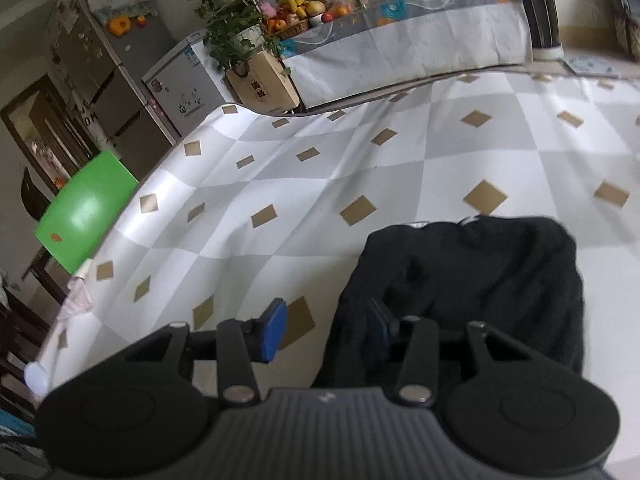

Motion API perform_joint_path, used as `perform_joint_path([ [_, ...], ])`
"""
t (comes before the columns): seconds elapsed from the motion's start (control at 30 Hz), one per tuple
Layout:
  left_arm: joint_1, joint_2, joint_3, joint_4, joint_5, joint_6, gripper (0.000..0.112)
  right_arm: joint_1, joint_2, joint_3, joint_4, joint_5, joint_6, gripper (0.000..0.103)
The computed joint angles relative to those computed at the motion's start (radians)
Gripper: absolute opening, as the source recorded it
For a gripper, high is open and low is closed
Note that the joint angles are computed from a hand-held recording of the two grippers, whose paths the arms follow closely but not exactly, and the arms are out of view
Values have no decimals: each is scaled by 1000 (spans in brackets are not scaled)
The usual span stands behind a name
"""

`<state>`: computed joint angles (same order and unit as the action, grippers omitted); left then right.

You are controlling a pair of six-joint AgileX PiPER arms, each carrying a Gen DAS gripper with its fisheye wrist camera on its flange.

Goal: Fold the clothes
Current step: 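Lift the gripped edge and fold the T-shirt in half with the right gripper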

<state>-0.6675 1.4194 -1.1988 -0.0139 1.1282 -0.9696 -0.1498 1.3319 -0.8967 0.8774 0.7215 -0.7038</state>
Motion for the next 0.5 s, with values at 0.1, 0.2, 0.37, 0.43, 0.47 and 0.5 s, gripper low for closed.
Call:
perform_joint_path([
  [0.1, 9, -1, -5, -6, -8, -16, 77, 16, 22, -38, -64, -15, 5, 42],
  [0.2, 13, -1, -6, -5, -18, -37, 77, 51, 53, -75, -139, -52, 29, 42],
  [0.37, 32, 12, -5, -16, -21, -46, 77, 118, 110, -132, -253, -104, 78, 42],
  [0.43, 33, 23, -10, -11, -15, -53, 77, 144, 129, -154, -300, -121, 106, 41],
  [0.47, 34, 28, -13, -10, -12, -54, 77, 156, 139, -165, -324, -129, 118, 41],
  [0.5, 35, 32, -15, -10, -9, -54, 77, 169, 151, -179, -345, -135, 127, 41],
])
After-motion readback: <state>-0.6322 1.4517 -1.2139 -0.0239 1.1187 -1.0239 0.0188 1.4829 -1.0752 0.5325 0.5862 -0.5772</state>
